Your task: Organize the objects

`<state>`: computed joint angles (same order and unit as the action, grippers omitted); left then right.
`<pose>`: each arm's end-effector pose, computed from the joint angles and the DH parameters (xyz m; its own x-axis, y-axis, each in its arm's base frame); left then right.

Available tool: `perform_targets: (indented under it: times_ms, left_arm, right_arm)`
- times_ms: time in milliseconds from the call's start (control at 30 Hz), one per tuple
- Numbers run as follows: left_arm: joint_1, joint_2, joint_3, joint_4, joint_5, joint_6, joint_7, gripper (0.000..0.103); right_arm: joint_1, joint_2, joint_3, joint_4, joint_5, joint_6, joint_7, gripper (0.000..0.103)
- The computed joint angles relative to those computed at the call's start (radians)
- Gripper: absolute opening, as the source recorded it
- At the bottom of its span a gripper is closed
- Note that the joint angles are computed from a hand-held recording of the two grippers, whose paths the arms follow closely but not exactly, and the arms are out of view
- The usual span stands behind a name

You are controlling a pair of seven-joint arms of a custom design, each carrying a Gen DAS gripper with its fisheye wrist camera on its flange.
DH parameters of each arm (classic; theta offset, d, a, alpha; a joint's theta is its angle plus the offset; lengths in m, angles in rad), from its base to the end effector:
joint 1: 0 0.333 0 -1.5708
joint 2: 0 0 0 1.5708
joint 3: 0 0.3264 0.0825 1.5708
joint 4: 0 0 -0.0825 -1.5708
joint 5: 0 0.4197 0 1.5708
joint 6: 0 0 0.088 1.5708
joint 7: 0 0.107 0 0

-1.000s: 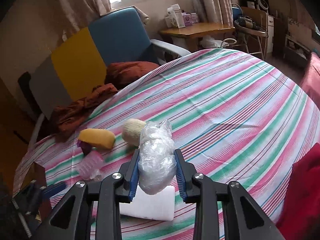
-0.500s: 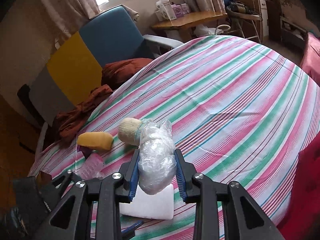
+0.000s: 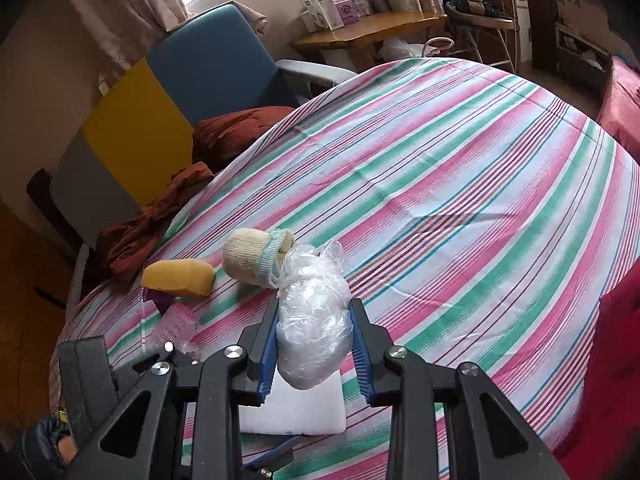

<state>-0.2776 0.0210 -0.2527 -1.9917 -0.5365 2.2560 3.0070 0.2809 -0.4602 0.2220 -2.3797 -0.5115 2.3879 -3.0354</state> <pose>0.5254 -0.3232 0.4740 -0.9925 0.0760 -0.0954 0.1130 0.8678 -0.4839 0.4192 0.2360 0.5363 -0.6391 -0.6720 -0.3743 -0.4676 0.7258 -0.5046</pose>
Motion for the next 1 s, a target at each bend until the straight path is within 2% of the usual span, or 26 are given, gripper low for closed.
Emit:
perform_targets:
  times_ms: [133, 233, 300, 533, 700, 900, 1000]
  left_arm:
    - [0.001, -0.041, 0.005, -0.059, -0.018, 0.063, -0.131, 0.067]
    - [0.000, -0.103, 0.012, -0.142, -0.036, 0.153, -0.228, 0.066]
    - [0.002, -0.150, 0.019, -0.201, -0.029, 0.205, -0.300, 0.066]
    - [0.040, -0.289, 0.076, -0.357, -0.023, 0.301, -0.536, 0.066]
    - [0.051, -0.341, 0.109, -0.420, -0.022, 0.355, -0.583, 0.066]
    - [0.040, -0.388, 0.142, -0.461, -0.045, 0.355, -0.561, 0.066]
    - [0.032, -0.372, 0.146, -0.449, -0.062, 0.364, -0.551, 0.066]
  right_arm:
    - [0.003, 0.003, -0.009, -0.005, 0.003, 0.025, -0.013, 0.032]
    - [0.016, 0.030, -0.024, 0.008, 0.029, 0.047, -0.065, 0.032]
    - [0.028, 0.055, -0.033, 0.025, 0.050, 0.053, -0.117, 0.032]
    - [0.071, 0.149, -0.052, 0.105, 0.133, 0.027, -0.309, 0.032]
    - [0.076, 0.171, -0.041, 0.128, 0.120, 0.017, -0.347, 0.032]
    - [0.088, 0.205, -0.037, 0.166, 0.102, 0.021, -0.407, 0.032]
    - [0.100, 0.235, -0.037, 0.196, 0.102, 0.012, -0.453, 0.032]
